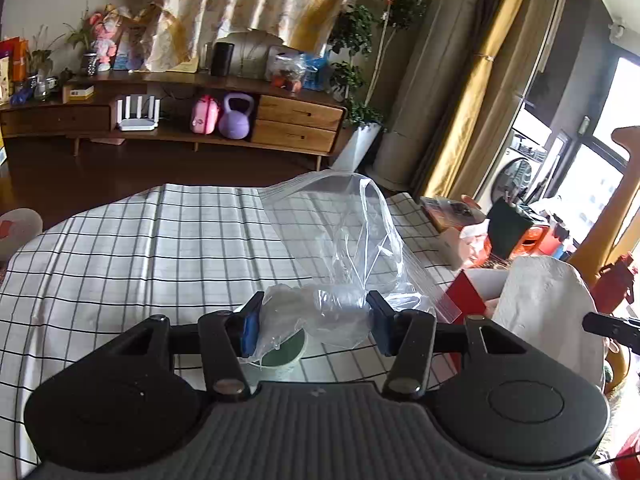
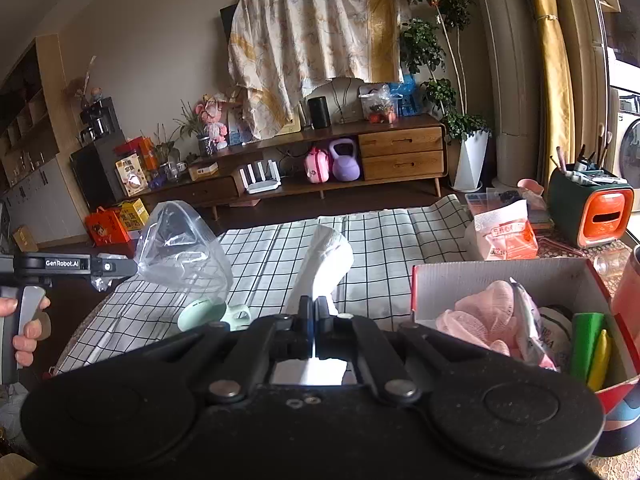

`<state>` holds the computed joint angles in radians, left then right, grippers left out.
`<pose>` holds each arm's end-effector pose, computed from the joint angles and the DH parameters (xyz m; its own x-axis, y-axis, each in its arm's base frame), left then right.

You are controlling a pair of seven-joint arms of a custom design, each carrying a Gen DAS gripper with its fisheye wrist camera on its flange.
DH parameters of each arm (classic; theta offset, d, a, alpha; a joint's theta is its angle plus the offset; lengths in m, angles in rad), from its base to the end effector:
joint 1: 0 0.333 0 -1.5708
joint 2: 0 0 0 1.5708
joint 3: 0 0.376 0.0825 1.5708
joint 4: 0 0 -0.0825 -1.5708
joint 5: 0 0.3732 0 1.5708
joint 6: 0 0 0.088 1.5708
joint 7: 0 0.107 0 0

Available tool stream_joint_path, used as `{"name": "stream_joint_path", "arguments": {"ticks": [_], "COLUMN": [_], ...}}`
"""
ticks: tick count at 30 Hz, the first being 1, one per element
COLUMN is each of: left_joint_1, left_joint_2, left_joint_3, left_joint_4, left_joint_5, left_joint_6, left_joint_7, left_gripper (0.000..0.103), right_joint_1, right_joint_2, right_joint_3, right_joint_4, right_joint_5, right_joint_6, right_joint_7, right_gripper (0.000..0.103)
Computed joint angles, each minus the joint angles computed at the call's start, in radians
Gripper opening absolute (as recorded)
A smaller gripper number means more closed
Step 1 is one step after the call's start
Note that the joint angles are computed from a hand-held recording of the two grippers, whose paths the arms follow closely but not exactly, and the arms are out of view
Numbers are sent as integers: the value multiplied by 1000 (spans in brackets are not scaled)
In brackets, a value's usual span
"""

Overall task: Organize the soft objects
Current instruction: 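Carry the plastic bag and tissue with both tools into the red box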

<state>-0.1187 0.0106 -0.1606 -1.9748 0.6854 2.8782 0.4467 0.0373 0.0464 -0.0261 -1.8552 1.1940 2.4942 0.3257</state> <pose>0.5617 -0.1982 0.6230 0.1177 -0.9546 0.2737 -0.5650 -0.2910 -0.7721 0.6112 0.0019 0.6186 0.5433 -0.8146 -0.2030 -0.4979 -0.1179 -0.8592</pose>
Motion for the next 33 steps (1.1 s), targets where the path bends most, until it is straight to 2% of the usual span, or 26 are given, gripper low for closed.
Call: {"name": "stream_joint_path", "arguments": {"ticks": [8,20,26,33], "left_joint_1": [-80,-216,-273,-325], "left_joint_2": [82,297,421,575], "left_joint_3": [-42,-43,-40,-35], "left_joint_4": [107,373,537,769], "left_joint_5": [-92,-187,-247,-310], "left_joint_6": [-4,-33,-95,-172], "left_joint_7": [101,242,305,377], "left_gripper": [52,52,52,52], "right_joint_1": [-42,-119,-156,-201], "right_joint_2": [-13,42,102,207], "right_joint_3": [-33,-56,-46,-18], "right_joint_4": [-3,44,97,198], "right_joint_5": [53,129,157,119], "right_joint_6": [-5,39,97,158], "right_joint_7": [-37,-69,-82,-14], "right_gripper": [0,0,0,0]}}
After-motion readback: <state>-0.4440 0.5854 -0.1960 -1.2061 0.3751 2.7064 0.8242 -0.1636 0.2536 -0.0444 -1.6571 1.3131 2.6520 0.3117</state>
